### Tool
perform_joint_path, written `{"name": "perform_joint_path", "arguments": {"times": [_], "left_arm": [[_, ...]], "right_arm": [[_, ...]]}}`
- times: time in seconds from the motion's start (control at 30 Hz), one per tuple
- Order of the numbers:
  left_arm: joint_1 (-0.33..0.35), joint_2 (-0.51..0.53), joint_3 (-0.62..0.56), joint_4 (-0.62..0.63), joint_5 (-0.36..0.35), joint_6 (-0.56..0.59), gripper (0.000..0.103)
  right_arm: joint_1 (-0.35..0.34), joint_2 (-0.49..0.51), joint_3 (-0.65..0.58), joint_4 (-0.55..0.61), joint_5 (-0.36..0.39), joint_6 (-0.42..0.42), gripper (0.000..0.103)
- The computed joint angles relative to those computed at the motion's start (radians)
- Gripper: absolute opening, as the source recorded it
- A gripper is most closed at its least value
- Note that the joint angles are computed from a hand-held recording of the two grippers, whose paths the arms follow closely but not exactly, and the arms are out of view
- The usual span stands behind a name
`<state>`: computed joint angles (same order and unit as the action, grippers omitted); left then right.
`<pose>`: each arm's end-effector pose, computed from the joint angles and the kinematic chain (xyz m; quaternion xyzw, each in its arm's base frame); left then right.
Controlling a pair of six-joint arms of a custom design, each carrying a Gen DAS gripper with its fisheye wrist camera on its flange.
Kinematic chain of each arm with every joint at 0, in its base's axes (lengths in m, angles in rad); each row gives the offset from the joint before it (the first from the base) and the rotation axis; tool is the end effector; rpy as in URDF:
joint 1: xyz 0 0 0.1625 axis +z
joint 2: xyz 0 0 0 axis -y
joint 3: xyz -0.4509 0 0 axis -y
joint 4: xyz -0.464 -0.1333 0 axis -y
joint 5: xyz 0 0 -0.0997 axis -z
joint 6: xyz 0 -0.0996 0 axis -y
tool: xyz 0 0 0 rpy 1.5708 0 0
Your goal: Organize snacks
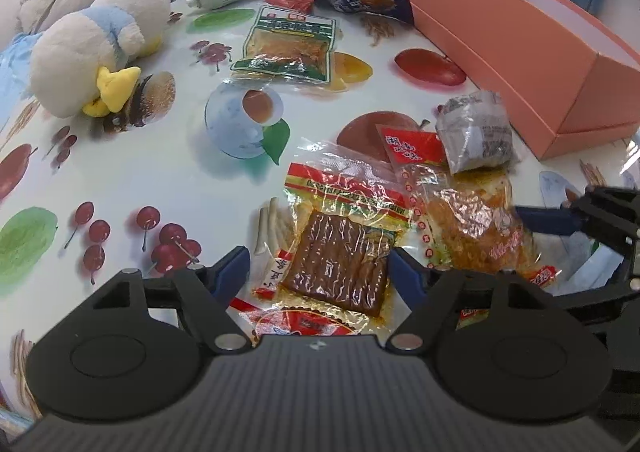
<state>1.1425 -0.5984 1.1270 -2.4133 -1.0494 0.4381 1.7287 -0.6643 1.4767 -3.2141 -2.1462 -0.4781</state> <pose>-0.2052 -0.8899 0.1311 0.3640 0.8831 -0.1498 0.2553 0.2044 -0.7806 0.1209 0.1655 -0.8691 0.3407 0.3180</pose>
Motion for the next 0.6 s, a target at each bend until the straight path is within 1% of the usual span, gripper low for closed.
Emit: {"name": "perform_joint_path", "arguments": {"times": [0.03,0.07,0.1,0.2,0.4,0.43,0.47,0.6], "left_arm": [[0.002,0.001,-0.002,-0.004,0.0,-0.016,0.079],[0.003,0.001,-0.004,-0.008,0.002,-0.027,0.079],[0.003,0.001,-0.006,-0.011,0.004,-0.038,0.079],[0.001,-0.004,-0.009,-0.02,-0.004,-0.069,0.074],[-0.005,0.0,-0.032,-0.001,-0.009,-0.139,0.06],[-0.004,0.003,-0.039,0.008,-0.01,-0.152,0.034],[-0.004,0.01,-0.054,0.036,0.002,-0.178,0.023],[0.006,0.01,-0.067,0.052,-0.03,-0.232,0.022]], "right_arm": [[0.001,-0.001,-0.001,0.008,0.004,0.002,0.055],[0.001,-0.004,0.0,0.015,0.013,0.003,0.045],[0.001,-0.008,-0.002,0.027,0.018,0.016,0.041],[0.001,-0.014,-0.005,0.032,0.026,0.038,0.034],[0.0,-0.04,0.006,0.012,0.058,0.088,0.032],[0.0,-0.044,0.008,0.008,0.06,0.09,0.032],[0.001,-0.05,0.011,0.002,0.064,0.09,0.032],[0.002,-0.074,0.026,-0.021,0.104,0.106,0.032]]}}
